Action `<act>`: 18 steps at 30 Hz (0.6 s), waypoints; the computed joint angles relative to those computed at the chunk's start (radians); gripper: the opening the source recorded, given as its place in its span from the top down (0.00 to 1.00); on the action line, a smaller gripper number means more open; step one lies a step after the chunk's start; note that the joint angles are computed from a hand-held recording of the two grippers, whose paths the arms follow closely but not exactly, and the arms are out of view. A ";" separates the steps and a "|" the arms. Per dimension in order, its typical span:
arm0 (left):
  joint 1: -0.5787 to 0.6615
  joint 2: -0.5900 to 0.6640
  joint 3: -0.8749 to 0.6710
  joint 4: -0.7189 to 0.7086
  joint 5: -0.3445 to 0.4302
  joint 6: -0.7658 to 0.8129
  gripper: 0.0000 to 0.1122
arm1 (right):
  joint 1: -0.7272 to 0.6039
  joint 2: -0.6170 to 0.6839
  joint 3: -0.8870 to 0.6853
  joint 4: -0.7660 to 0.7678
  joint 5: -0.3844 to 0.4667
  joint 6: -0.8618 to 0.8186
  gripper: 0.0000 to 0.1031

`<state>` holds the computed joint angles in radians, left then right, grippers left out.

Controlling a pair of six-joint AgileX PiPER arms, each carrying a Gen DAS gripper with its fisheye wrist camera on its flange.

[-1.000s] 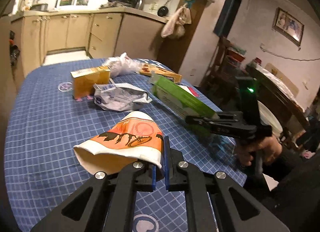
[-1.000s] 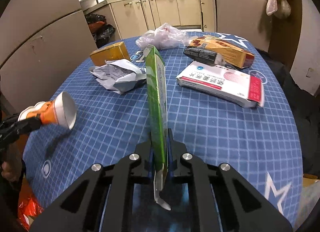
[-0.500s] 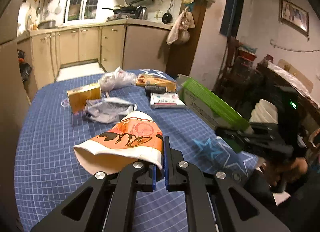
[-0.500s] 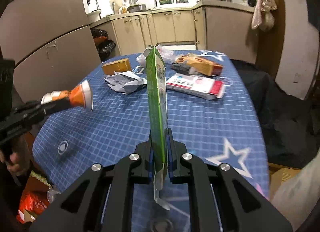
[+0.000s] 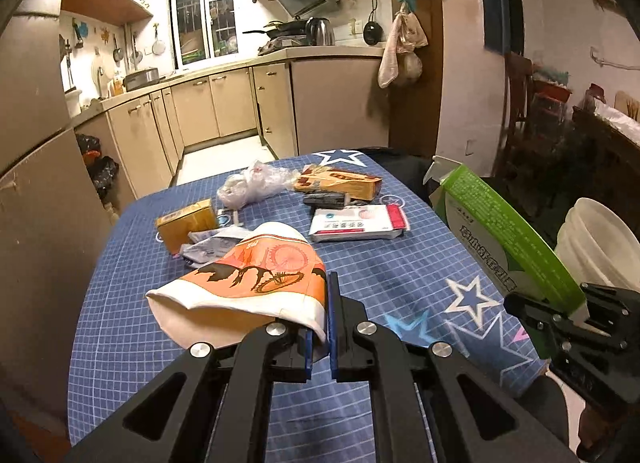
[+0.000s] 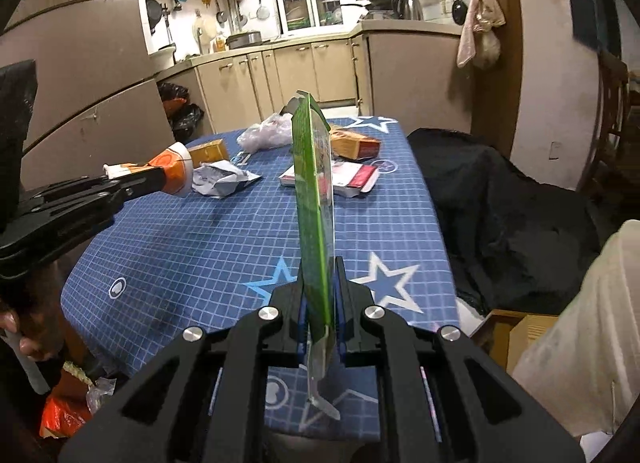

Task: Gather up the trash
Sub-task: 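Carry the paper cup and green box over the white bucket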

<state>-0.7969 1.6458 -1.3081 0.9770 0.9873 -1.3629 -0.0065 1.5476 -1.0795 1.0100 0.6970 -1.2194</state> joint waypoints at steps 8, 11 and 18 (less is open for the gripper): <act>-0.078 0.135 -0.197 0.028 0.102 0.067 0.94 | -0.099 -0.051 0.025 0.034 0.017 -0.036 0.91; -0.101 0.191 -0.283 0.031 0.120 0.114 0.94 | -0.140 -0.068 0.030 0.042 0.032 -0.043 0.91; -0.133 0.314 -0.473 0.023 0.147 0.218 0.94 | -0.251 -0.080 0.026 0.071 0.057 -0.070 0.91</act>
